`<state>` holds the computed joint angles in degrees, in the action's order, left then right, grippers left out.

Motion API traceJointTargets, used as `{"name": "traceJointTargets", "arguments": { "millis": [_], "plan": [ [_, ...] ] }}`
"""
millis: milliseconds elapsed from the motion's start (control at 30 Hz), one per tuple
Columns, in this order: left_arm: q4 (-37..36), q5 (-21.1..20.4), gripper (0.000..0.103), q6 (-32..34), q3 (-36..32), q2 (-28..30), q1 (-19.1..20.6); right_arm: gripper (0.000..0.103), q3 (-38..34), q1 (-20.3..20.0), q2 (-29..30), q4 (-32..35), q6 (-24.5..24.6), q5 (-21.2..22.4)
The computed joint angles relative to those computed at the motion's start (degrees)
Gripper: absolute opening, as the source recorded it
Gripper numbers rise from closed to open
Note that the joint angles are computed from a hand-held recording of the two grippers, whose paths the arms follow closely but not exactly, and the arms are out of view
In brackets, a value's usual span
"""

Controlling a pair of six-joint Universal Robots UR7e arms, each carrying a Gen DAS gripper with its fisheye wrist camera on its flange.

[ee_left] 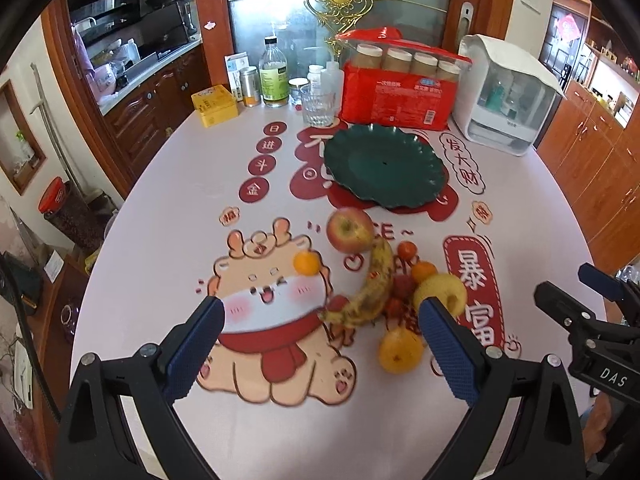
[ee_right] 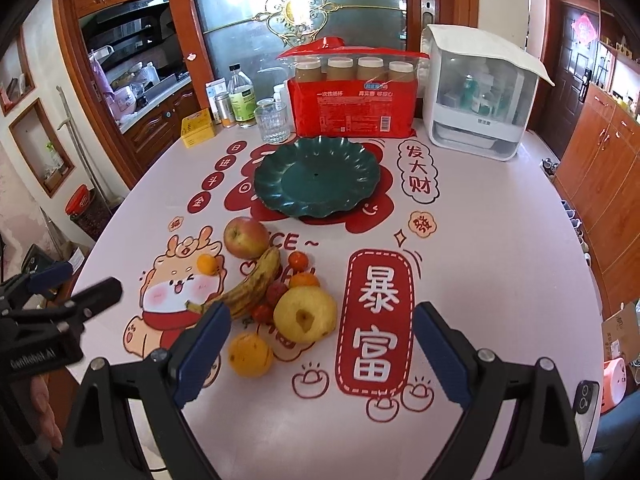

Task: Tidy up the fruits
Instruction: 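Grasp the red apple with the left gripper while the right gripper grasps the yellow pear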

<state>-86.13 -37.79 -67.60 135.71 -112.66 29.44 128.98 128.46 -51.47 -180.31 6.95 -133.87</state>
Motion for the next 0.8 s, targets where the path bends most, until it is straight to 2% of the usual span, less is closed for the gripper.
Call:
{"name": "traceJointTargets", "arguments": {
  "millis": [67,267,433,567,633,800],
  "plan": [
    [-3.46,1.05,0.097,4.06,0.05,0.59,2.17,0.093,-0.32,-0.64,0.51,-0.42,-0.51,0.12],
    [-23.17,0.48,0.097,24.52,0.49,4.64,10.92,0.093,-1.80,-3.47,2.94,-0.13,-1.57,0.82],
    [-38.36,-1.55,0.097,40.25,-1.26,12.76,19.08,0.093,-2.82,-6.43,5.88,0.71,-1.62,2.63],
    [-46.24,-3.77,0.097,48.15,-2.90,19.02,24.00,0.093,-3.74,-8.83,8.43,1.79,-1.28,4.60],
    [-49.12,-6.49,0.097,50.77,-4.68,22.53,27.26,0.093,-4.36,-9.98,9.84,2.33,-0.80,5.38],
    [-53.19,-11.01,0.097,53.79,-7.91,28.96,32.68,0.093,-5.69,-12.54,12.61,2.25,0.57,7.38]
  ]
}}
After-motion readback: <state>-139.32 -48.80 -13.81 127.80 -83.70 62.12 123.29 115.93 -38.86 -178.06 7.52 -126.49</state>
